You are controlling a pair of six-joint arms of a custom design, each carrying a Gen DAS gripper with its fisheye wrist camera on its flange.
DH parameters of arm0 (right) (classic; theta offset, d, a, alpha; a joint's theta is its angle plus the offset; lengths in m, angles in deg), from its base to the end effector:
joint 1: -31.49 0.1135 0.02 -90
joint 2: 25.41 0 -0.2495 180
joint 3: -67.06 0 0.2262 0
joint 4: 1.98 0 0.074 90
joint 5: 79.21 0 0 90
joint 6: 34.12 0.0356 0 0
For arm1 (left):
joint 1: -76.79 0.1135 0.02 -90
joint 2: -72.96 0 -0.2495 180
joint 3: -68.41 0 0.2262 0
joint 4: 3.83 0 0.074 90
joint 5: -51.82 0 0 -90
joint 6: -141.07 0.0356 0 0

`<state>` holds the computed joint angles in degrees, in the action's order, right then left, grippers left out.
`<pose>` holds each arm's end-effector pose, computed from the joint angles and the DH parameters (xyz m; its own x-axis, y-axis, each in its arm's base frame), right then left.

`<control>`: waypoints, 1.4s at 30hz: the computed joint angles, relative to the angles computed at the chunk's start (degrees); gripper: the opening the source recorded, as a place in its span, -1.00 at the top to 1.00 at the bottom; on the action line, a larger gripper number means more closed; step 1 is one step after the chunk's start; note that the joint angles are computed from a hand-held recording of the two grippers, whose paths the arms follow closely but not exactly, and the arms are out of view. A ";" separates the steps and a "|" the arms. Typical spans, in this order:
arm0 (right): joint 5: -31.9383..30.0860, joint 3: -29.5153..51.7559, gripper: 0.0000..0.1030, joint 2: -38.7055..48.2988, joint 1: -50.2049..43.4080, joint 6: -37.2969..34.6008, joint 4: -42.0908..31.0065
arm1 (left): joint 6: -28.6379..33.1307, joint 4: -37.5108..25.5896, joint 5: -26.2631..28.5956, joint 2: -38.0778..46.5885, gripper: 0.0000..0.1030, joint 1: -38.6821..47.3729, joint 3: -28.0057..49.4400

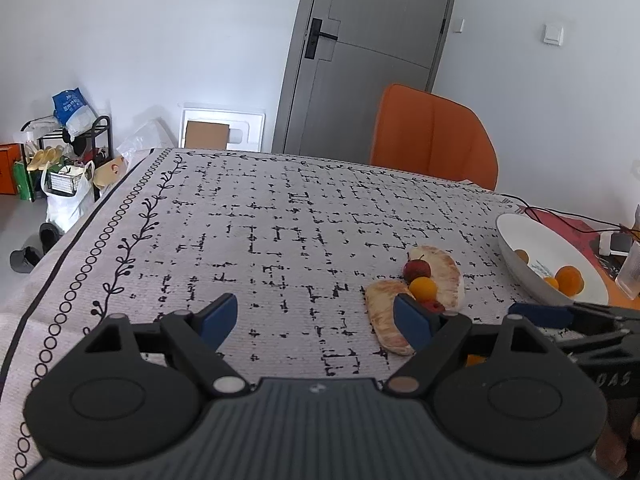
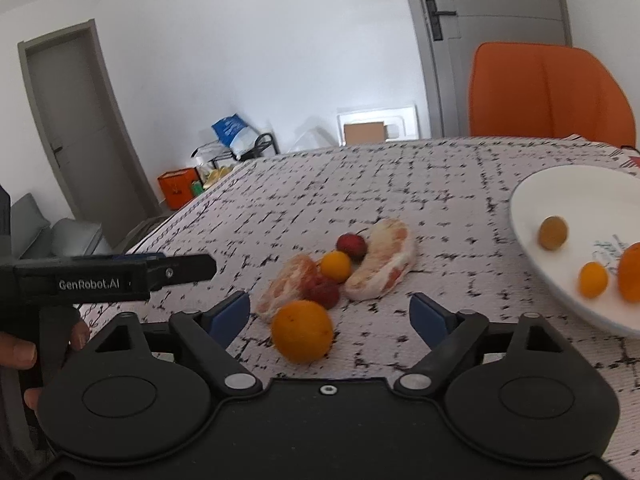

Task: Organize fruits
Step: 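Lower the right tool onto another large orange and close it, then grasp a peeled pomelo segment with the left tool while the right tool holds the orange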

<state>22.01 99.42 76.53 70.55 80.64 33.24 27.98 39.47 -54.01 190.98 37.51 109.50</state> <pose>0.1911 0.1461 0.0841 -0.6046 0.0384 -0.7956 -0.2645 0.9325 0.2460 0.2217 -0.1688 0.0535 -0.5643 -0.0259 -0.8252 0.2305 0.9548 -0.1876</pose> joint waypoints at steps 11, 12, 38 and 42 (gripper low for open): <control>-2.73 -0.17 0.34 1.00 -0.23 -0.25 0.11 | 0.47 -1.48 1.37 -0.09 -0.63 -0.53 1.55; -2.73 -1.00 0.34 0.25 -0.61 0.05 0.51 | 0.59 -1.94 1.30 0.04 -0.63 -0.77 2.04; -1.45 -12.14 0.34 -7.84 -7.91 -0.03 6.85 | 1.17 -16.10 0.41 7.59 0.42 -5.30 17.27; -2.05 -14.02 0.34 -9.60 -9.70 -0.56 8.38 | 1.13 -15.80 0.00 6.62 0.43 -5.69 16.75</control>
